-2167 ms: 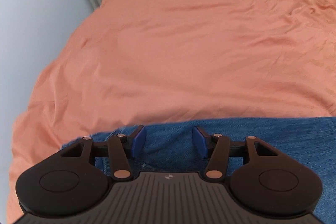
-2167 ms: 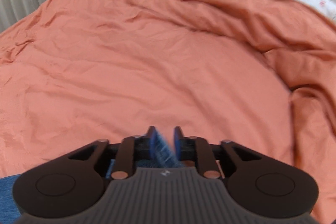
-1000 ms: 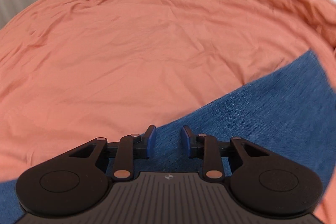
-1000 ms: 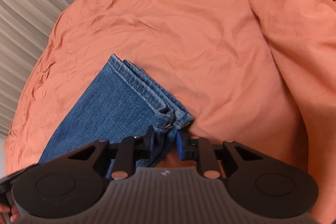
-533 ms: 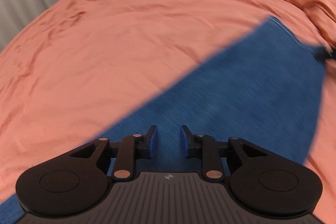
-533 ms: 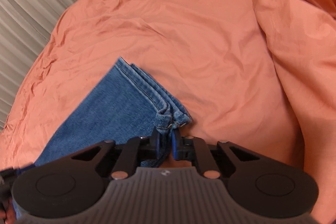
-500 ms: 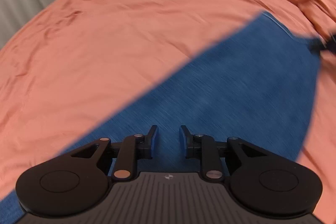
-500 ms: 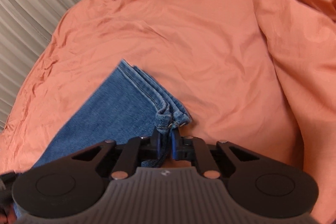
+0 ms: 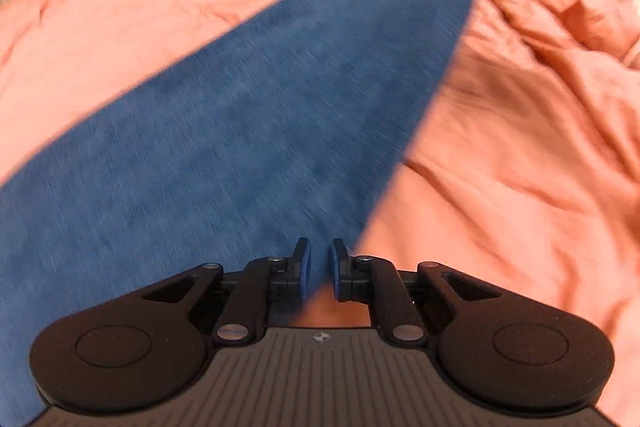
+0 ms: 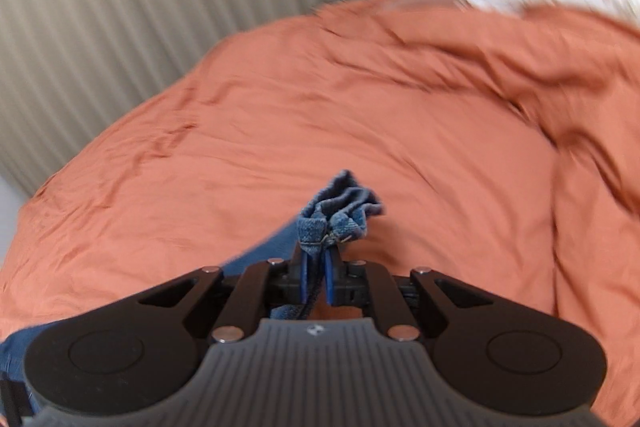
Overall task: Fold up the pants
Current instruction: 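Lift the hem cuff with the right gripper over toward the waistband while the left gripper holds the denim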
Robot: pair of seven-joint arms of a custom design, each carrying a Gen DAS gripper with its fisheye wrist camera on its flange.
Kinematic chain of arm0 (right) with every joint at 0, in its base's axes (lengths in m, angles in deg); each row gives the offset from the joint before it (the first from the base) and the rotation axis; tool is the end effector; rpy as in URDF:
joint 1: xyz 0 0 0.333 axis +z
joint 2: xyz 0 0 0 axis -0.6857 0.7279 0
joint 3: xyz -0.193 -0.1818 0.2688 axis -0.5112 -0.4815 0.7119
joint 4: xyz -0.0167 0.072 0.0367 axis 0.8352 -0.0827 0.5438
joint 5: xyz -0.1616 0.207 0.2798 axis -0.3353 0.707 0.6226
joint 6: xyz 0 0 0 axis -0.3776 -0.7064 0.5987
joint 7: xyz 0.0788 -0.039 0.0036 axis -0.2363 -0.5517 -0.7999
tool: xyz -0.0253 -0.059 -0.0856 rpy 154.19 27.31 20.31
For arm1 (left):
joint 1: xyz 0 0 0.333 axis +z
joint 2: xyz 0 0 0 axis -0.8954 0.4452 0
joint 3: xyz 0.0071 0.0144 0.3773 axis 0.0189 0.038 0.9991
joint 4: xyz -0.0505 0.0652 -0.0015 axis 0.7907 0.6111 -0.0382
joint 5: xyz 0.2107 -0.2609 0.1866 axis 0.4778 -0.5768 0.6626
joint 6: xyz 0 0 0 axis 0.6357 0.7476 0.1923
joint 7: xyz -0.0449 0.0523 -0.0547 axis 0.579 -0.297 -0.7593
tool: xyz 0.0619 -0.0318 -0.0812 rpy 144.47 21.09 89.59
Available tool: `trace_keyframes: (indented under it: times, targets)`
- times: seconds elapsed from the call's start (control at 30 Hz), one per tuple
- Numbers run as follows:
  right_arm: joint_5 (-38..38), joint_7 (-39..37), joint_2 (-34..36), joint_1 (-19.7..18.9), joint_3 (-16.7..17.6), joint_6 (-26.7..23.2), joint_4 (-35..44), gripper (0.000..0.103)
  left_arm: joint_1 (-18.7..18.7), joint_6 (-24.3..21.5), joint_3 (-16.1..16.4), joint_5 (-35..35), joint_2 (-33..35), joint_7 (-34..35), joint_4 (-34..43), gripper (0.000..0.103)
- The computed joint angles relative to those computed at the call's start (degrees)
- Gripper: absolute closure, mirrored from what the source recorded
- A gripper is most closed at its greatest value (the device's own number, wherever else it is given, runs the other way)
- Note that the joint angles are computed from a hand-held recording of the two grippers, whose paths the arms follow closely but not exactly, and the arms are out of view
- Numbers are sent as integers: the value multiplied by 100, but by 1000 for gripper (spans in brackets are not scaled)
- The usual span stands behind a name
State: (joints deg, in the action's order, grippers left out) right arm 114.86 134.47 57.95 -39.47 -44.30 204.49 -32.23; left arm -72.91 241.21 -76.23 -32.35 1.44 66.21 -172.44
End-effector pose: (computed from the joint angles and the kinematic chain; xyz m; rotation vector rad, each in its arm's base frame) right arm 0.6643 0.0805 0.5565 -1.5195 1.7166 -0.4257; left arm 0.5477 -0.2032 0.4918 -1.5417 2.4225 -0.6947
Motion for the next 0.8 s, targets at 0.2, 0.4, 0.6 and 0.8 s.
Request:
trace_keyframes:
  times: [0.2, 0.4, 0.6, 0.8]
  targets:
    - [-729, -142, -257, 588, 114, 83, 338, 100, 190, 23, 320, -324, -1104, 353, -719, 81]
    - [-1242, -279, -92, 1302, 348, -137, 876, 100, 709, -86, 788, 119, -1993, -187, -1054, 74]
    - [-926, -362, 524, 1740, 838, -450, 1177, 100, 1237, -178, 1111, 486, -2501, -766, -1428, 71]
    - [-1018, -370, 1046, 2191, 923, -1169, 1040, 100, 1236, -260, 1666, -120, -2592, -568, -1685, 71]
